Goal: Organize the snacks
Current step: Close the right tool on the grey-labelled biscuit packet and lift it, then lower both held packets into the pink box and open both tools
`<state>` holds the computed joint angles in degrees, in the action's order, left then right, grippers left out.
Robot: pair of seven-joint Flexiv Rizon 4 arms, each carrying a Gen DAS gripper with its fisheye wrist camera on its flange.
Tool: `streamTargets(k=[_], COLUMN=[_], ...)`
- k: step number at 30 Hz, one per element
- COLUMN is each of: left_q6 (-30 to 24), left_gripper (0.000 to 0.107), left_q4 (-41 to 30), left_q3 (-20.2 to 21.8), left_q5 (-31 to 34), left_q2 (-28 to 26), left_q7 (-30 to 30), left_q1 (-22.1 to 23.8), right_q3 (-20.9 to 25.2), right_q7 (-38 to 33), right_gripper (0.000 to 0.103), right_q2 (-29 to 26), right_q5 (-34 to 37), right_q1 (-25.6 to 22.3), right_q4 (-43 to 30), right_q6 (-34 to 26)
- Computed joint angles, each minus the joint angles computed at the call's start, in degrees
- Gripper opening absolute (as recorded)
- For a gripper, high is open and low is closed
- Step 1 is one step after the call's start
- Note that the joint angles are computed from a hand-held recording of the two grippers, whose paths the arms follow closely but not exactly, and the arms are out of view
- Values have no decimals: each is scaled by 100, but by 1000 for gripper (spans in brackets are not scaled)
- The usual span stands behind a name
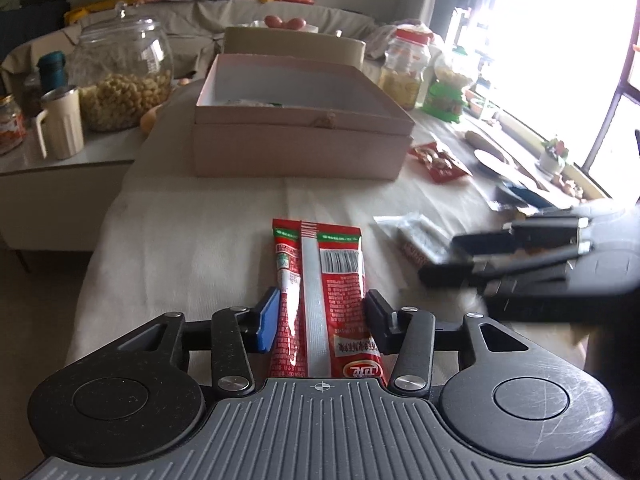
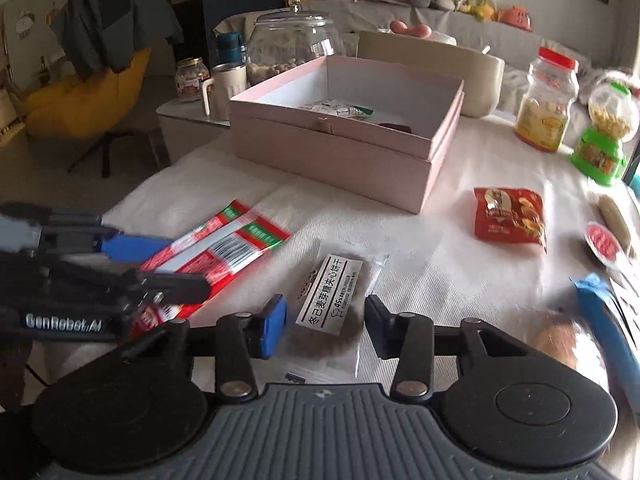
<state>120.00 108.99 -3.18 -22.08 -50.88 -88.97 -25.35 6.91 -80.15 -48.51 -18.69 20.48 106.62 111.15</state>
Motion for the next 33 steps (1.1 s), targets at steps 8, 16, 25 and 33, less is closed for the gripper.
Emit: streamTargets(k=[8, 16, 25, 33], left_q6=[827, 747, -1023, -458], left_gripper=[50, 50, 50, 50], left_q4=[383, 228, -100, 369], left_q3=[-104, -222, 1218, 274], left_q5=[369, -229, -2032, -664], left_q2=[443, 682, 389, 624], left_q7=[-31, 62, 195, -295], left_q1=[41, 57, -1430, -406], right_q3=[368, 277, 441, -240], right_q7=[82, 349, 766, 141], right_gripper=[19, 27, 54, 39], right_q2=[655, 770, 304, 422], right_q5=[-175, -509, -403, -182], right_q1=[-639, -724, -541, 269], right_q4=[522, 433, 251, 413], right_q6=[822, 444, -554, -498])
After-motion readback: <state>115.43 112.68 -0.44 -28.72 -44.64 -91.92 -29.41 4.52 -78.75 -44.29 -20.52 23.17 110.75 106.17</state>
